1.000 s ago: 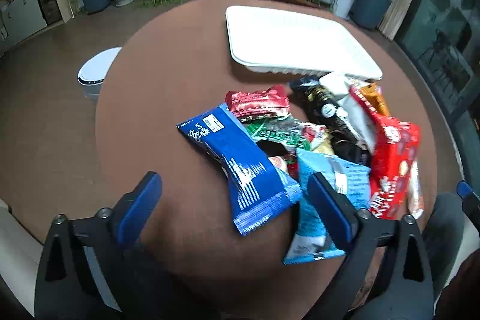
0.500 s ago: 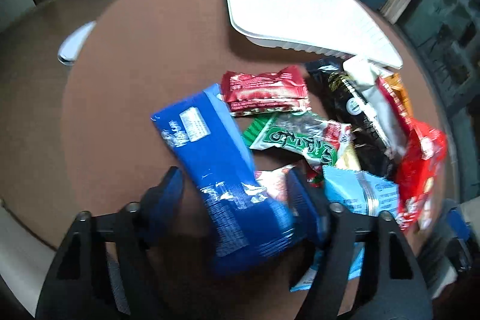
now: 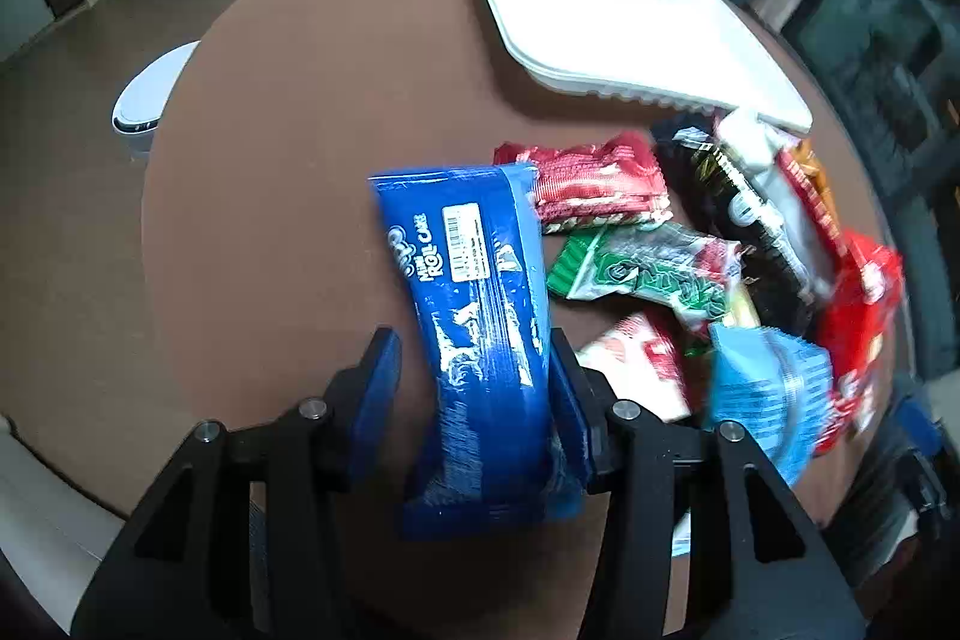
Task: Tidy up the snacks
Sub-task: 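Grasp the blue roll cake pack with the left tool while the right grasps the red bag, then carry the blue pack into the white tray with the left tool while the right places the red bag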
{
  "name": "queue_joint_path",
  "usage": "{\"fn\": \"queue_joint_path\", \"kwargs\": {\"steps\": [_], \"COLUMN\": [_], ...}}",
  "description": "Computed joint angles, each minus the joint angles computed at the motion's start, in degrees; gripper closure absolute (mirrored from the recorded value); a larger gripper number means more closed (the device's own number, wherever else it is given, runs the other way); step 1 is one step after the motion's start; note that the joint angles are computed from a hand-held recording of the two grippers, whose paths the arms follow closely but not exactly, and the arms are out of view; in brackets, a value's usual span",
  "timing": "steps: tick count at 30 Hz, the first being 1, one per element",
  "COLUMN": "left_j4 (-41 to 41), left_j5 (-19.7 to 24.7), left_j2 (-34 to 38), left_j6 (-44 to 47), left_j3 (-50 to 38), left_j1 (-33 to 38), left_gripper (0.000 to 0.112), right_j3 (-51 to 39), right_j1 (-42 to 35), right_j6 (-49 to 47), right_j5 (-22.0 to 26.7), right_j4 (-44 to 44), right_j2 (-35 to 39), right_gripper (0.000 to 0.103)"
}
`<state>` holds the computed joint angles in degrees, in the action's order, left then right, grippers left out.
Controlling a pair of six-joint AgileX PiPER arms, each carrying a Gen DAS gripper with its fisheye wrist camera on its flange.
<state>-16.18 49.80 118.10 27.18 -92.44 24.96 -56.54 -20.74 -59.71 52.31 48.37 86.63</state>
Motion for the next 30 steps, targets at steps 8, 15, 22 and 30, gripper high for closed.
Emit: {"fn": "queue_joint_path", "kwargs": {"steps": [8, 15, 22, 30], "left_j4": [-4.26, -14.47, -23.43, -28.34], "left_j5": [0.29, 2.66, 6.08, 6.74], "left_j2": [-0.40, -2.86, -7.04, -9.92], "left_j6": [6.47, 14.96, 23.71, 30.27], "left_j3": [0.63, 4.71, 11.81, 19.55], "left_j1": [2.14, 6.44, 10.76, 13.78], "left_gripper": [0.086, 0.087, 0.087, 0.087], "right_j3": [0.72, -0.21, -3.52, -8.76], "right_j1": [2.54, 5.77, 11.08, 16.29], "right_j6": [2.33, 5.67, 11.71, 23.70], "right_j5": [-3.19, -5.46, -8.78, -10.96], "right_j4": [-2.27, -4.24, -6.84, -14.79], "right_j2": [-0.85, 0.04, 3.01, 9.15], "right_gripper": [0.033, 0.033, 0.025, 0.024]}}
